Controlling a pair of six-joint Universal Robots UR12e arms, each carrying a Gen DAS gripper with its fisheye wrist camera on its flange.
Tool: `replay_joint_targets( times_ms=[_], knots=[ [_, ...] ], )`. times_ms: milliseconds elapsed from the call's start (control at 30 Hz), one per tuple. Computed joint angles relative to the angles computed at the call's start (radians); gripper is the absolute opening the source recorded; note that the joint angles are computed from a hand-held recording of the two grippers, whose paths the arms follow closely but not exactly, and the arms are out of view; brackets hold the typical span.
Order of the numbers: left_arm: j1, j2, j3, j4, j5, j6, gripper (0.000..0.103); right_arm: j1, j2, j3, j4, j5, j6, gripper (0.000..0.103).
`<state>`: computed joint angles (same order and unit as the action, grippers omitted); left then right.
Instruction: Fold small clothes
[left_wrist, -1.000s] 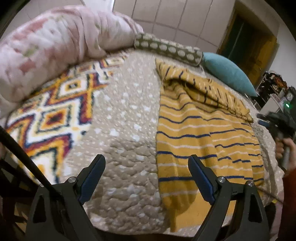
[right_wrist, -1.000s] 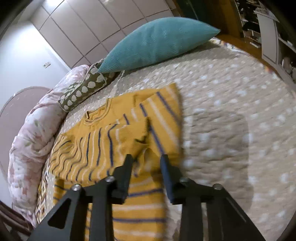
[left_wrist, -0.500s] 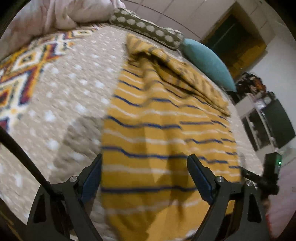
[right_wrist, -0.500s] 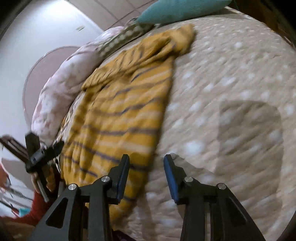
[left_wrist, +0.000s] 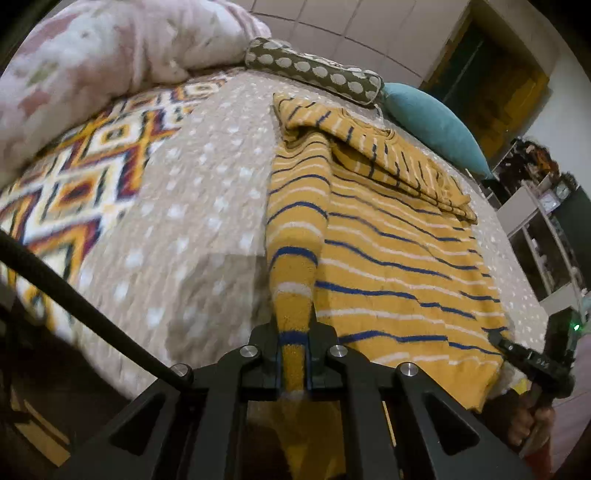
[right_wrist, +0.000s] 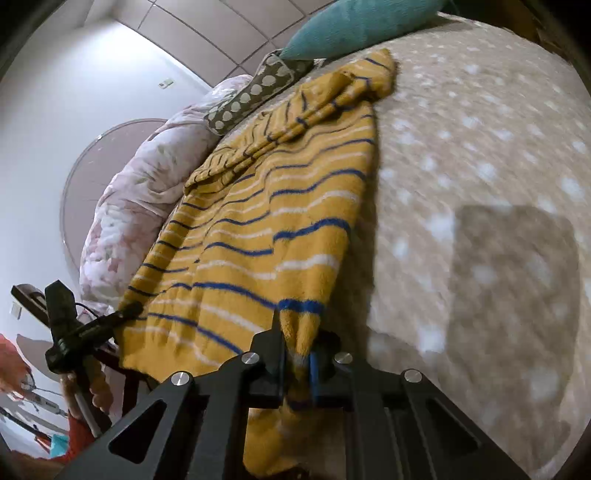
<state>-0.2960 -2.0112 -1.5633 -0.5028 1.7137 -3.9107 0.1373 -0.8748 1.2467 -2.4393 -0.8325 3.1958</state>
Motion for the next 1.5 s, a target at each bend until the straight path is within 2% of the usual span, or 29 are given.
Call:
replay_joint_targets(
  times_ms=[100,233,300,400,467,533,633,667,733,800,900,967,1067,1100,1200,1267,1300,1333,1400,1467,1500],
  knots=[
    [-0.005,0.012,-0.027,-0.023,-0.024,-0.013,0.008,-0.016,-0.046,0.079,-0.010,-0.007,-0.006,0.010],
    [-0.014,0.019,-0.041,-0.054,-0.002,0.001,0.013,-0.028,-0.072,0.133,-0.020,0.009,-0.005,0.014],
    [-0.022,0.034,-0.054,-0.046,0.031,0.017,0.019,-0.036,-0.087,0.153,-0.028,0.011,0.009,0.016],
    [-0.042,0.057,-0.072,-0.042,0.116,0.037,0.027,-0.039,-0.118,0.181,-0.029,-0.045,-0.019,0.016],
    [-0.060,0.067,-0.066,-0.068,0.195,0.050,0.037,-0.041,-0.137,0.201,-0.048,-0.064,-0.032,0.016],
    [-0.068,0.068,-0.057,-0.074,0.237,0.067,0.044,-0.038,-0.144,0.204,-0.067,-0.073,-0.041,0.016],
    [-0.076,0.062,-0.042,-0.028,0.282,0.111,0.066,-0.017,-0.136,0.171,-0.081,-0.096,-0.080,0.016],
    [-0.076,0.056,-0.034,-0.022,0.290,0.115,0.071,-0.008,-0.129,0.151,-0.080,-0.105,-0.100,0.016],
    [-0.075,0.036,-0.008,-0.011,0.301,0.130,0.071,0.012,-0.107,0.103,-0.075,-0.119,-0.127,0.016],
    [-0.066,0.008,0.026,-0.002,0.277,0.174,0.071,0.037,-0.080,0.048,-0.067,-0.140,-0.157,0.016],
    [-0.051,-0.039,0.087,0.019,0.261,0.248,0.071,0.075,-0.032,-0.040,-0.076,-0.235,-0.204,0.016],
    [-0.030,-0.079,0.146,0.023,0.250,0.286,0.071,0.090,0.012,-0.116,-0.061,-0.266,-0.202,0.016],
    [0.017,-0.125,0.220,-0.017,0.174,0.260,0.071,0.098,0.089,-0.251,-0.027,-0.287,-0.167,0.016],
    [0.040,-0.143,0.248,-0.031,0.128,0.232,0.071,0.100,0.118,-0.303,-0.012,-0.294,-0.151,0.016],
    [0.083,-0.194,0.319,-0.080,0.064,0.171,0.071,0.105,0.208,-0.470,0.057,-0.327,-0.115,0.016],
    [0.093,-0.233,0.378,-0.170,0.078,0.155,0.071,0.107,0.268,-0.584,0.138,-0.339,-0.092,0.016],
    [0.095,-0.259,0.420,-0.244,0.101,0.152,0.071,0.107,0.307,-0.659,0.202,-0.341,-0.082,0.016],
    [0.096,-0.284,0.460,-0.320,0.126,0.157,0.071,0.107,0.347,-0.736,0.271,-0.354,-0.073,0.016],
    [0.094,-0.312,0.496,-0.393,0.167,0.191,0.073,0.109,0.420,-0.876,0.396,-0.409,-0.054,0.016],
    [0.086,-0.317,0.500,-0.392,0.235,0.221,0.077,0.104,0.444,-0.911,0.418,-0.445,-0.020,0.016],
    [0.082,-0.322,0.511,-0.408,0.266,0.223,0.077,0.099,0.431,-0.877,0.378,-0.456,0.001,0.016]
  ],
)
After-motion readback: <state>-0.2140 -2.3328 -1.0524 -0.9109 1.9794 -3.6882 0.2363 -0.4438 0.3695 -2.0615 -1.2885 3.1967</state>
